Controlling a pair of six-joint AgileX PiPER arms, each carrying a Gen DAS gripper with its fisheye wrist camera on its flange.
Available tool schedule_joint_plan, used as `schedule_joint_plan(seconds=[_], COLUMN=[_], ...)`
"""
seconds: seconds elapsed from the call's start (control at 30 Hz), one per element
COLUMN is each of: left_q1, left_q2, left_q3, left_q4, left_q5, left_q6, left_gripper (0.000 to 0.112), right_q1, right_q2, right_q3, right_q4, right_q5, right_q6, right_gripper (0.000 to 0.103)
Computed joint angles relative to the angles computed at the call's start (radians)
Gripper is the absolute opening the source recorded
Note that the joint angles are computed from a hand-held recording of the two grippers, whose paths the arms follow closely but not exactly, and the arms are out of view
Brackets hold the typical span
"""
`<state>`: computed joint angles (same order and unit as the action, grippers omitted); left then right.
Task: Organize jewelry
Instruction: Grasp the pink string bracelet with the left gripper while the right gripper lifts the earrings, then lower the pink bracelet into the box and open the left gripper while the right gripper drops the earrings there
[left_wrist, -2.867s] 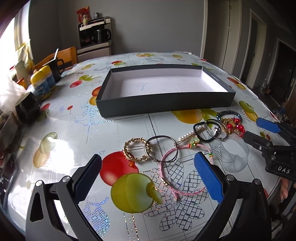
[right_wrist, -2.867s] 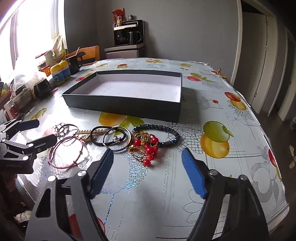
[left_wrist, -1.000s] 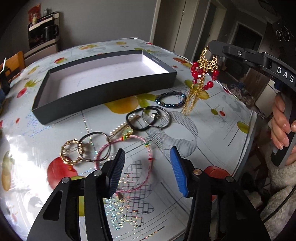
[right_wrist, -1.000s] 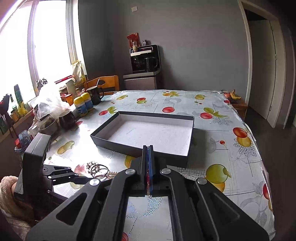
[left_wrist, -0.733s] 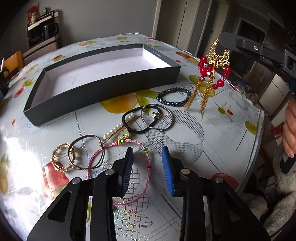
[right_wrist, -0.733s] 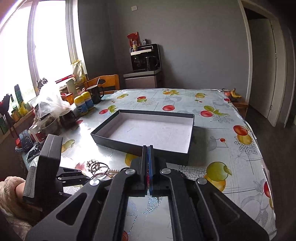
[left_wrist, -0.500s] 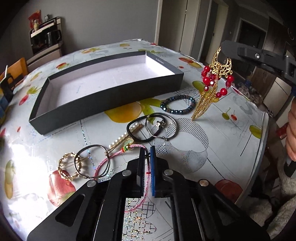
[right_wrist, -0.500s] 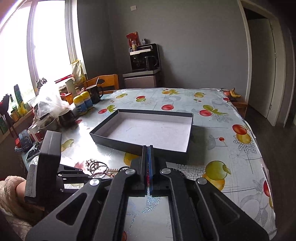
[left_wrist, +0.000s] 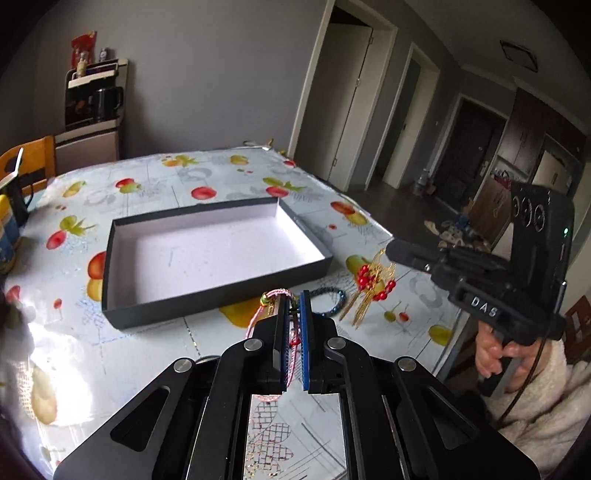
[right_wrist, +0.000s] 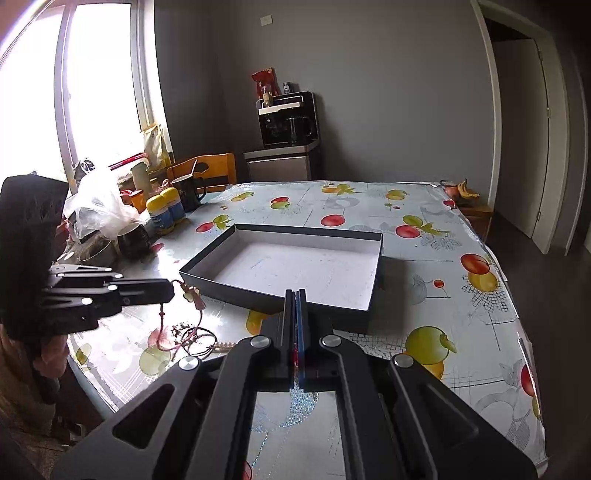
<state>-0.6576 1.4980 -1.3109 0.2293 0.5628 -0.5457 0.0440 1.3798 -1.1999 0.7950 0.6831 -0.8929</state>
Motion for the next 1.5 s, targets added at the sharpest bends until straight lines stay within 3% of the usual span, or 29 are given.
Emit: schedule_joint_plan(seconds=[0.37, 0.5, 0.9, 1.07, 1.2, 1.33, 1.5], left_q1=[0.075, 0.129, 0.279, 0.321, 0.346, 0.341, 0.308], left_q2=[0.099, 0.168, 0.491, 0.590, 0.655, 0.659, 0.650], left_q3=[-0.220, -0.301, -0.639, -0.722, -0.774, -0.746, -0.684], left_q4=[0.115, 0.136, 0.134, 0.099, 0.061, 0.071, 0.158], left_q5=[0.134, 0.165, 0.282, 0.315, 0.354, 0.337, 0.298], left_q6=[0.002, 0.003, 0.056, 0.090, 0.114, 0.097, -0.004], left_gripper=[0.005, 0.005, 0.005, 0.005, 0.005, 0.005, 0.005], right_q1=[0.009, 0.037, 0.102, 0.134, 0.144, 0.151, 0.169], right_q2=[0.146, 0.251, 0.650, 0.764, 0.854, 0.885, 0.846], right_q3=[-0.236, -0.384, -0.900, -1.021, -1.132, -1.152, -1.031], right_q4=[-0.048, -0.139, -0.344, -0.438, -0.498, -0.555, -0.619], right_q5=[0.066, 0.047, 0.126, 0.130, 0.197, 0.221, 0.153], right_q6=[0.110, 0.222, 0.524, 0.621, 0.693, 0.733, 0.775], right_gripper=[0.000, 0.000, 0.000, 0.000, 0.000, 0.000, 0.000])
